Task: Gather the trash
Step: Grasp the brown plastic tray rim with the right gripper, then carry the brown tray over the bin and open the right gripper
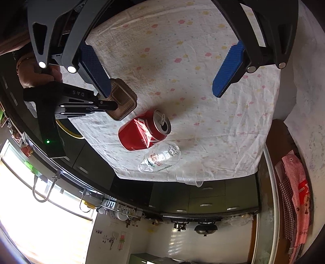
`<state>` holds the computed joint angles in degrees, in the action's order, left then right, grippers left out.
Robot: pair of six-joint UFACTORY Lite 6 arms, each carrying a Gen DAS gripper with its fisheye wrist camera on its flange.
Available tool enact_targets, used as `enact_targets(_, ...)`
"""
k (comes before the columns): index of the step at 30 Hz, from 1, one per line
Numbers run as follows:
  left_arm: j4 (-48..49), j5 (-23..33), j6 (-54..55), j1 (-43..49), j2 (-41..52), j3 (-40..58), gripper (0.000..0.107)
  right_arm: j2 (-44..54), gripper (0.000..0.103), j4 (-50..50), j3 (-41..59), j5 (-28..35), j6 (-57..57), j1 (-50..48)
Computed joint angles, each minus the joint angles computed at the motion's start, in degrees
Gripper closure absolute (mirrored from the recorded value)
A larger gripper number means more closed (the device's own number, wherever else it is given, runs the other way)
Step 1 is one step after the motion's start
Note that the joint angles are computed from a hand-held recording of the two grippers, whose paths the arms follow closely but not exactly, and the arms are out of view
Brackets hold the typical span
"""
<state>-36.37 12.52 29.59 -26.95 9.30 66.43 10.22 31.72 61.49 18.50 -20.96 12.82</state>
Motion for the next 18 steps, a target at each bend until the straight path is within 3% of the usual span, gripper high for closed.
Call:
enact_targets(5,0.89,-0.16,-0.32,-1.11,0.25,0.42,0.009,-10.43,0.098,8.5,-7.91,1.04,-8.81,-8.13)
enact_targets(10,4.94,0.03,-3.78,-3.11,1.97,2.4,0.009,-17.53,0.098,14.52,-13.63,3.57,-17.38,-26.47)
enact_targets(13,7.89,0.2,-6.59,-4.63,3.35,3.92,0.009,-16.08,0.098,16.24,-13.61,4.39,-21.99,-38.38)
enact_targets(18,15.72,1.17,-14.03,-7.32,6.67,7.95,0.009,-5.35,0.098,15.14,-7.74,2.86,-24.85,-51.27)
